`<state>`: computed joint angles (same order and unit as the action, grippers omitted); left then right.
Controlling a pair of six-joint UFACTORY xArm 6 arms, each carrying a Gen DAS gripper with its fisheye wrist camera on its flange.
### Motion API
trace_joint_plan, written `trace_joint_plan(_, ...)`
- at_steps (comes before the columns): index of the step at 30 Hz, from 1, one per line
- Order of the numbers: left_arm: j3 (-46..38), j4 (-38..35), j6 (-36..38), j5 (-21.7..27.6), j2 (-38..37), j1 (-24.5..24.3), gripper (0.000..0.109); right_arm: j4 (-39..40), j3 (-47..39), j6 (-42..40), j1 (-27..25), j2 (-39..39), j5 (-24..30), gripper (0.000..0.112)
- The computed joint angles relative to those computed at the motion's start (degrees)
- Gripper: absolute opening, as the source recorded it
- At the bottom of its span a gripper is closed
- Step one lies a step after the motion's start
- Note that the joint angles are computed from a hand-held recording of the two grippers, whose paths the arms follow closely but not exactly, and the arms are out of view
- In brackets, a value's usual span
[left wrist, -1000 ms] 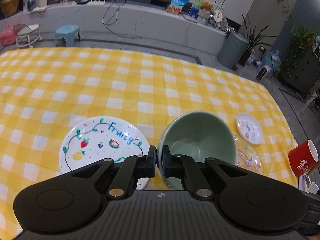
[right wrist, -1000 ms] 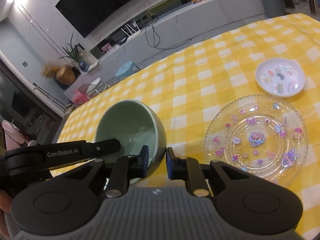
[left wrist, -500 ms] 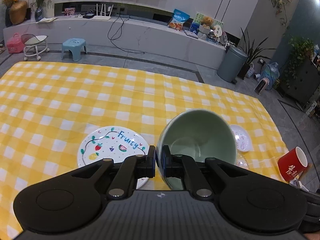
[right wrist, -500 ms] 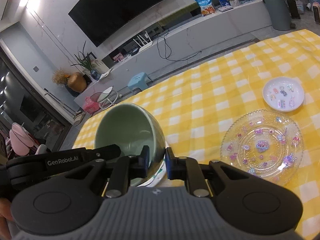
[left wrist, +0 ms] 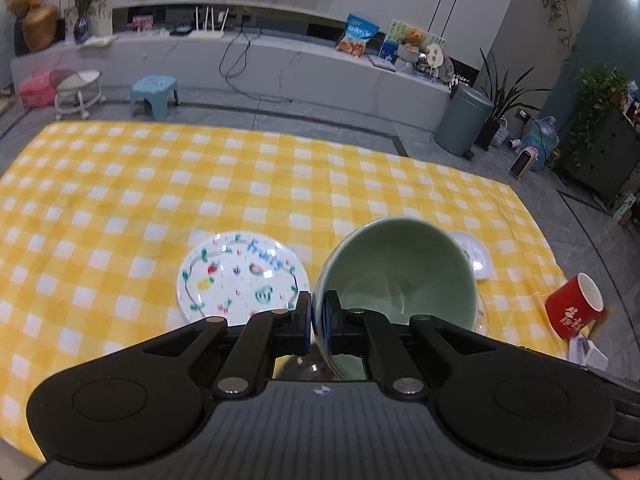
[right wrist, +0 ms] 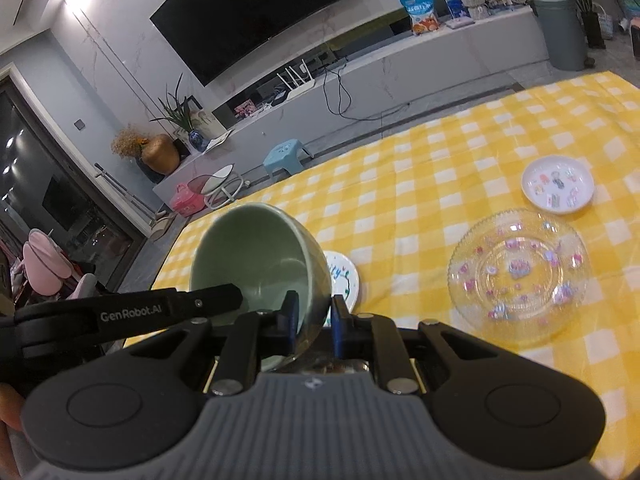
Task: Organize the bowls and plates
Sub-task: 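Lift the green bowl with both grippers and carry it over the stacked bowls, then lower the green bowl into the orange bowl with both grippers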
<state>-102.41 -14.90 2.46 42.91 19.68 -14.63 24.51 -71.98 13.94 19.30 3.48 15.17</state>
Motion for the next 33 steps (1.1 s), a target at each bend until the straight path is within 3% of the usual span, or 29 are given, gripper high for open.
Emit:
trace_joint_plan(10,7.3,-0.9,1.2,2.7,-4.7,0.3,0.008,3.4,4.7,-1.4,0.4,-3.9,2.7,0.015)
trace_joint_plan(15,4.1,-1.8,2.0,8.8,-2.4,1.4,0.008,5.6,5.0,-2.6,0.5,-3.7,5.3,0.016)
trace_joint_plan(23,0.9,-1.8,3.4,15.4,-0.2,1.8,0.020,6.9,3.5,-6.4,-0.1,-3.0,10.2,0.019)
trace_joint_plan(29,0.4,-1.2,4.5,16.2,-0.2,1.2,0.029,5.5,2.9,-8.1,-0.4,-2.7,12.1,0.019)
trace_joint_plan(33,0.6,0.6,4.0,15.7,-0.4,0.6,0.031,-1.6,2.4,-7.0,0.4,-2.5,12.6,0.020)
